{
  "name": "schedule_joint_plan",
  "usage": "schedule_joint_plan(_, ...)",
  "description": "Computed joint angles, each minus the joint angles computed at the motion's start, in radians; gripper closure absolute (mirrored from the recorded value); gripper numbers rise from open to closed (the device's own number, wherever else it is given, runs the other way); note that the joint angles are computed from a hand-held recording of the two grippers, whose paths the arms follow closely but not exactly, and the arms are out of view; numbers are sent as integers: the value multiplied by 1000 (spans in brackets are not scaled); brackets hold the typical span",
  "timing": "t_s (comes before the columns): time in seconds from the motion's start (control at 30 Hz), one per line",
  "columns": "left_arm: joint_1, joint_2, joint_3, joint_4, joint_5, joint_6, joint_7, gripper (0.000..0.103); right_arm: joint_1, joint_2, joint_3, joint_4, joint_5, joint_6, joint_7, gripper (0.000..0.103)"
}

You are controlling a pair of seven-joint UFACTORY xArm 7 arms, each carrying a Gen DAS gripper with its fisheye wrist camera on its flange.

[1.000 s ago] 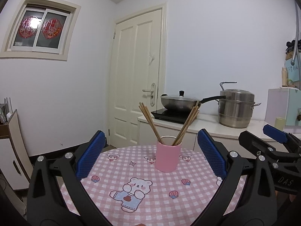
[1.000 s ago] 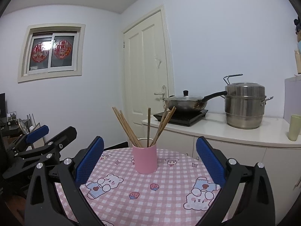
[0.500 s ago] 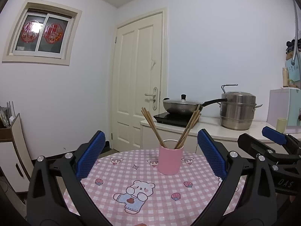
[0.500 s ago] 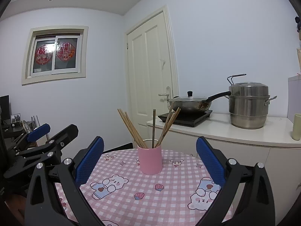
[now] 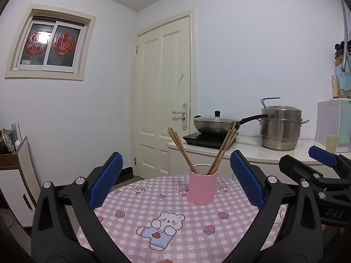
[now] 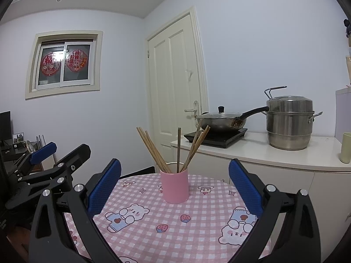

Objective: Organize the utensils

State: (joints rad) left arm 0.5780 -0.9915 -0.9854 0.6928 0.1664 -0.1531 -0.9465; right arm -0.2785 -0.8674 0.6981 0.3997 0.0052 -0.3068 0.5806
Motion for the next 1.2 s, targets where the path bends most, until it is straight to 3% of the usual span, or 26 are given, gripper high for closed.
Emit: schedule_joint_plan(1.2, 8, -44, 3, -4, 23, 42, -22, 6, -12, 5, 24, 0, -8, 5, 33, 8)
